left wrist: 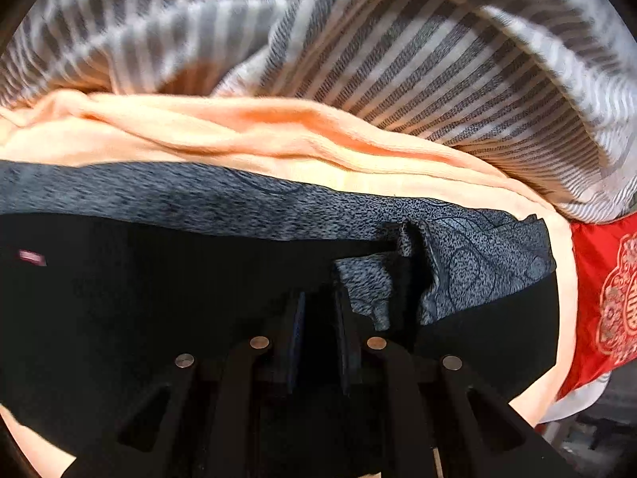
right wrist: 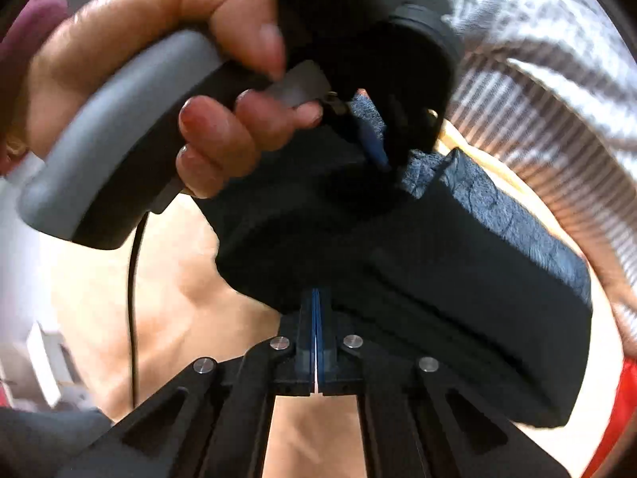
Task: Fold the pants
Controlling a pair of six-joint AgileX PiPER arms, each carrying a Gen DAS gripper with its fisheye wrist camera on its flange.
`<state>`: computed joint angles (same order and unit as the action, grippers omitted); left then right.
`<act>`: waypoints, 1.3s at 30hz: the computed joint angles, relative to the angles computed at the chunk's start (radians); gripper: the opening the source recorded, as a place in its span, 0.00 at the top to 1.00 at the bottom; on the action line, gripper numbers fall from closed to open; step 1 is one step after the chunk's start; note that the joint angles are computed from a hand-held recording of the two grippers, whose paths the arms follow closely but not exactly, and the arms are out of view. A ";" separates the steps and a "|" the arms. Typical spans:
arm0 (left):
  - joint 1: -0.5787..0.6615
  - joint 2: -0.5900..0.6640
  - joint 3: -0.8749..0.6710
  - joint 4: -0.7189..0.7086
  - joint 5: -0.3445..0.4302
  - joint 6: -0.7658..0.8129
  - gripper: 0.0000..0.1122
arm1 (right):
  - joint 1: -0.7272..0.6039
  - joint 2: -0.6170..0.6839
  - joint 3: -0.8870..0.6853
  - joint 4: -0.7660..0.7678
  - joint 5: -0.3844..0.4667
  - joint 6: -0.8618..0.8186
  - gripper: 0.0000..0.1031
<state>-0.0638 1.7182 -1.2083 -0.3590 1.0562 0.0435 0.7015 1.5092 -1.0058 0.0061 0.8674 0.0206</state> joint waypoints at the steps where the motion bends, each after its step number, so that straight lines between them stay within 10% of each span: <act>1: 0.003 -0.008 0.001 0.005 0.007 0.004 0.86 | 0.005 -0.027 0.008 -0.058 -0.002 0.048 0.99; 6: 0.005 0.005 -0.005 0.004 0.021 0.003 0.86 | 0.074 -0.079 0.060 -0.374 -0.017 0.201 0.55; 34: -0.021 0.069 -0.023 -0.043 -0.029 0.021 0.86 | 0.091 0.061 0.033 -0.510 -0.077 0.178 0.66; 36: -0.019 0.069 -0.021 -0.049 -0.029 0.018 0.86 | 0.055 0.105 -0.011 -0.441 -0.054 0.145 0.90; 39: -0.020 0.072 -0.024 -0.049 -0.027 0.023 0.86 | -0.001 0.118 -0.059 -0.337 -0.040 0.104 0.91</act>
